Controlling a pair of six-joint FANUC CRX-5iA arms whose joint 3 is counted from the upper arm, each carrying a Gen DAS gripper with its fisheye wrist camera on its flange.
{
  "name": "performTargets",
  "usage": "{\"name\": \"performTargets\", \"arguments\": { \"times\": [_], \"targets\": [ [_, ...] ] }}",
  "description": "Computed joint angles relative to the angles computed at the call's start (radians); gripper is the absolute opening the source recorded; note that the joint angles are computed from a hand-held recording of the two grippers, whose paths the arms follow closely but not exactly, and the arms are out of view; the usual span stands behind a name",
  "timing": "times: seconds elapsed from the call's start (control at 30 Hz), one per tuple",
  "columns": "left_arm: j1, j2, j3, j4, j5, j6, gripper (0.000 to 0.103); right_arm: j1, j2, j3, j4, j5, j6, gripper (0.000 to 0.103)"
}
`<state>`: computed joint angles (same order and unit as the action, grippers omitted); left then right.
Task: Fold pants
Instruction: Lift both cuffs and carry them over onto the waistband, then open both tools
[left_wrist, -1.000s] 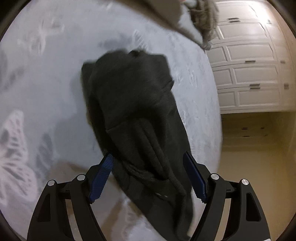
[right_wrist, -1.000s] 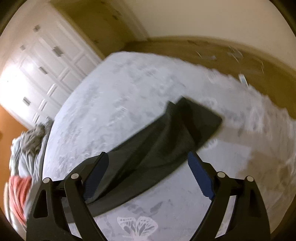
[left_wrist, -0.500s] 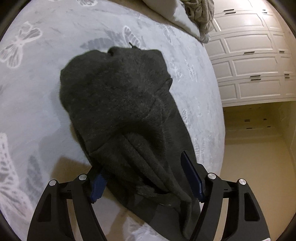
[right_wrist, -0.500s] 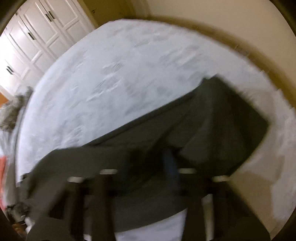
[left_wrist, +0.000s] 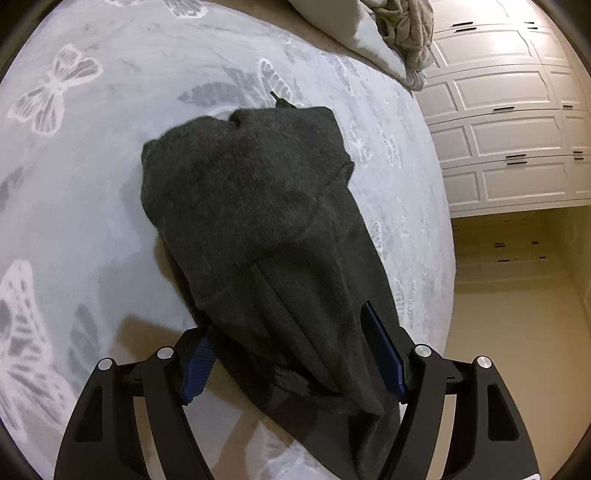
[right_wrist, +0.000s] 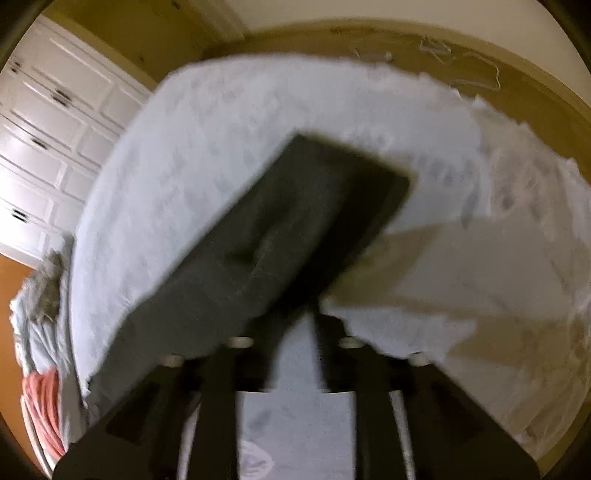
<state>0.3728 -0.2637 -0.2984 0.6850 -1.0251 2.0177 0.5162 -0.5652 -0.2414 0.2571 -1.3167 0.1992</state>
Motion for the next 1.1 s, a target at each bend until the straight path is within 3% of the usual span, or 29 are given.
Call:
{"name": "performTargets", "arguments": {
  "times": [0.03, 0.07, 0.3, 0.43, 0.6, 0.73, 0.8, 0.83, 0.87, 0.9, 0.93, 1.0, 1.03, 1.1],
  "targets": [
    [-0.003, -0.001, -0.005, 0.01, 0.003, -0.005, 0.07, 0.018, -0.002, -0.008, 0.032, 0.005, -0.019, 0.067],
    [-0.006, 0.0, -0.008, 0.02, 0.004, -0.01, 0.07, 0.032, 0.007, -0.008, 0.061, -0.004, -0.034, 0.069],
    [-0.032, 0.013, -0.022, 0.067, 0.013, -0.055, 0.07, -0.054, 0.08, 0.038, -0.011, 0.016, 0.013, 0.067],
    [-0.027, 0.012, -0.023, 0.079, 0.004, -0.09, 0.07, -0.012, -0.001, 0.018, -0.005, 0.085, -0.015, 0.081],
    [-0.041, 0.034, 0.012, 0.036, -0.006, -0.063, 0.07, 0.04, -0.033, 0.012, 0.037, 0.111, -0.056, 0.084],
    [-0.079, 0.071, 0.09, -0.059, -0.02, -0.01, 0.07, -0.047, 0.05, 0.052, -0.047, 0.058, 0.029, 0.084],
    [-0.083, 0.072, 0.098, -0.074, -0.021, -0.002, 0.07, -0.101, 0.083, 0.048, -0.09, 0.045, 0.057, 0.072],
    [-0.082, 0.072, 0.095, -0.071, -0.017, -0.002, 0.07, -0.106, 0.089, 0.031, -0.074, 0.055, 0.053, 0.057],
    [-0.086, 0.074, 0.092, -0.068, -0.01, 0.001, 0.07, -0.087, 0.084, 0.008, -0.022, 0.077, 0.048, 0.027],
    [-0.084, 0.073, 0.086, -0.062, -0.008, -0.002, 0.07, -0.089, 0.079, 0.007, -0.02, 0.107, 0.082, 0.01],
    [-0.082, 0.073, 0.081, -0.055, -0.004, -0.004, 0.07, -0.078, 0.054, -0.005, -0.005, 0.154, 0.077, 0.01],
    [-0.07, 0.064, 0.068, -0.046, -0.005, -0.016, 0.07, -0.023, -0.043, -0.074, 0.118, 0.338, 0.007, 0.01],
    [-0.069, 0.063, 0.068, -0.05, -0.003, -0.017, 0.07, 0.034, -0.089, -0.1, 0.231, 0.399, -0.003, 0.01],
    [-0.063, 0.06, 0.068, -0.056, -0.008, -0.022, 0.07, 0.058, -0.087, -0.101, 0.301, 0.362, 0.082, 0.01]
  ]
}}
